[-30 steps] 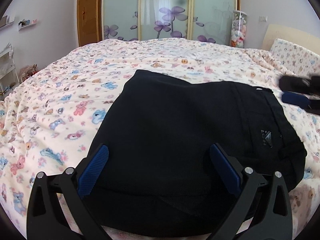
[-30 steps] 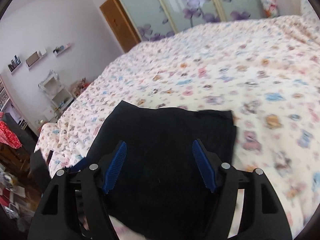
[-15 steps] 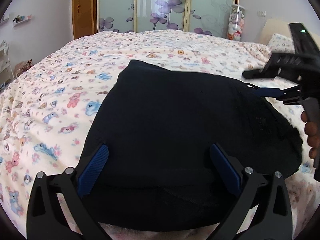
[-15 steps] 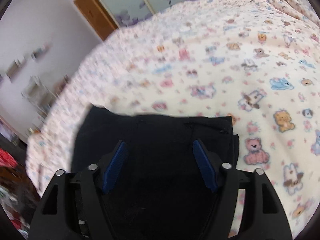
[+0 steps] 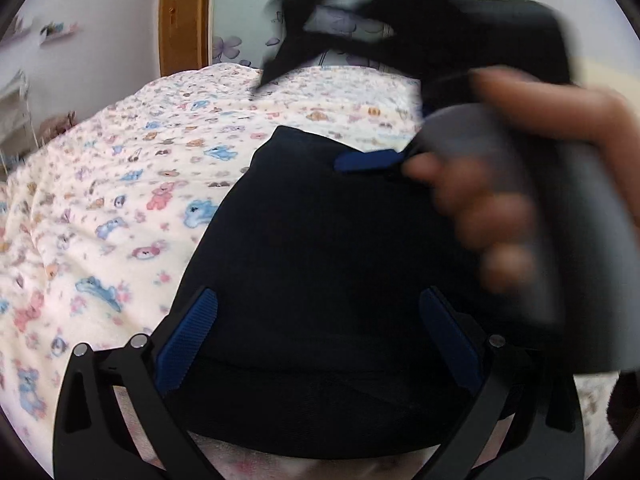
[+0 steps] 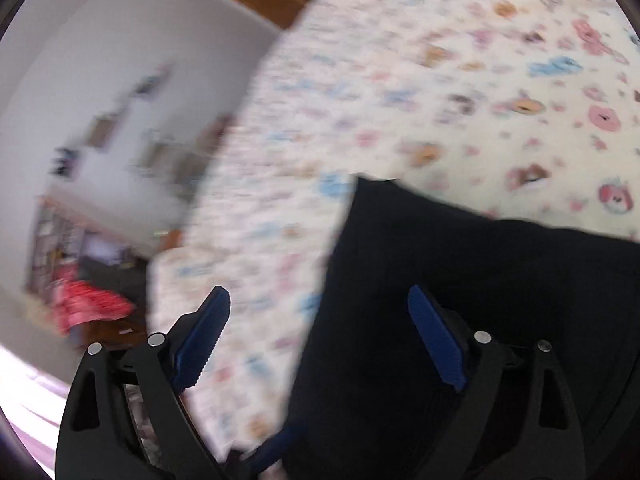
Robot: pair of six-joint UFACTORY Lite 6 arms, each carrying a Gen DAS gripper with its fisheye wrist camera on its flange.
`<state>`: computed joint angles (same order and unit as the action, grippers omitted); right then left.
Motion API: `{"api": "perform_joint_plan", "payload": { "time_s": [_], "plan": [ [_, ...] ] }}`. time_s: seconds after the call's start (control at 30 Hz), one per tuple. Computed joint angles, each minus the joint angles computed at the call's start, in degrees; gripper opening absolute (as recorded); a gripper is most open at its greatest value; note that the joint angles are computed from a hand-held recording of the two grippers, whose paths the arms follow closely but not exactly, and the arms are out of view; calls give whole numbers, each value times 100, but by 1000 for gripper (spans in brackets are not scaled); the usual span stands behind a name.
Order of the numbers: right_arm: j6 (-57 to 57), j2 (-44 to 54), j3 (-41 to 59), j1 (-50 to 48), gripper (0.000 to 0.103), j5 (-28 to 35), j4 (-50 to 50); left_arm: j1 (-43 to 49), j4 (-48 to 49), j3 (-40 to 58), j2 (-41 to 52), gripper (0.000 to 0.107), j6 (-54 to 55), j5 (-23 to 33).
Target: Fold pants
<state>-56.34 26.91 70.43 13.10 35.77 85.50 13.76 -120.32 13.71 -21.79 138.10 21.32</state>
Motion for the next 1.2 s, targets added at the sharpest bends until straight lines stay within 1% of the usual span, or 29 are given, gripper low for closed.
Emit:
{"api": "perform_joint_plan", "payload": {
  "time_s": [0.03,0.07,0.1,0.2,0.23,0.3,0.33,0.4,0.47,0.5,0.57,0.6,0.67,0.7,0.77,0.83,0.87,0.9,0.93,0.97,1.0,1.03,1.07,1.13,1.17,1.2],
  "plan": [
    [150,240,232,28,92,-121,-210,-180,-364,-17,-10,101,318,-165],
    [302,447,466,30,92,-112,-453,-239,-489,-13,11,101,434,-201],
    [435,558,635,33,92,-96,-699,-179,-373,-30,5,101,314,-111],
    [809,464,742,59,92,54,-1385,204,548,51,109,101,-475,263],
    [824,219,568,29,92,135,-1563,279,759,72,108,101,-652,339],
    [715,-505,-52,-88,94,224,-1648,696,1636,173,125,101,-1308,796],
    [580,-934,-472,-258,96,416,-1633,909,2022,235,140,101,-1614,1049],
    [431,-1876,-1325,-589,99,731,-1762,1574,2770,442,299,101,-2120,1927],
    [434,-2767,-2110,-874,99,888,-2051,1957,2943,527,348,101,-2209,2423],
    [402,-3306,-2622,-1117,99,1060,-2162,2071,2931,553,357,101,-2186,2559],
    [280,-4087,-3510,-1688,99,1428,-2237,2020,2886,649,499,101,-2183,2585],
    [68,-4364,-3932,-2066,99,1551,-2198,1993,2908,783,720,101,-2180,2618],
    [-717,-4497,-4540,-2578,97,1785,-1768,1856,3111,1141,1248,101,-2362,2666],
    [-1317,-4661,-4989,-2962,96,1977,-1393,1658,3266,1403,1625,101,-2571,2548],
    [-2048,-5019,-5537,-3158,96,2024,-911,1351,3138,1607,2005,101,-2499,2178],
    [-2033,-5476,-5742,-3025,96,1849,-800,1073,2993,1586,2067,101,-2326,1787],
    [-1906,-5863,-5875,-3011,96,1825,-764,1157,2894,1516,2006,101,-2161,1885],
    [-1927,-6030,-5938,-3227,96,2028,-753,1372,3014,1469,1938,101,-2169,2216],
    [-2066,-6134,-6052,-3570,99,2355,-707,1610,3292,1586,2034,101,-2278,2627],
    [-2328,-6071,-6135,-4152,101,2905,-668,1912,3702,1727,2111,101,-2483,3211],
    [-2453,-5869,-6081,-4647,102,3302,-731,2215,4019,1858,2144,101,-2645,3811],
    [-2414,-5671,-5917,-5071,102,3552,-898,2371,4170,1978,2134,101,-2712,4212],
    [-2451,-5481,-5773,-5407,102,3759,-1017,2345,4200,2126,2133,101,-2743,4374],
    [-2634,-5063,-5581,-6039,102,4182,-1080,1904,4258,2716,2340,101,-3117,4244],
    [-2643,-4917,-5525,-6241,102,4324,-1125,1679,4356,3069,2585,101,-3414,4144],
    [-2620,-4625,-5407,-6369,102,4435,-1149,1371,4601,3639,3070,101,-3952,3990]
  ]
}}
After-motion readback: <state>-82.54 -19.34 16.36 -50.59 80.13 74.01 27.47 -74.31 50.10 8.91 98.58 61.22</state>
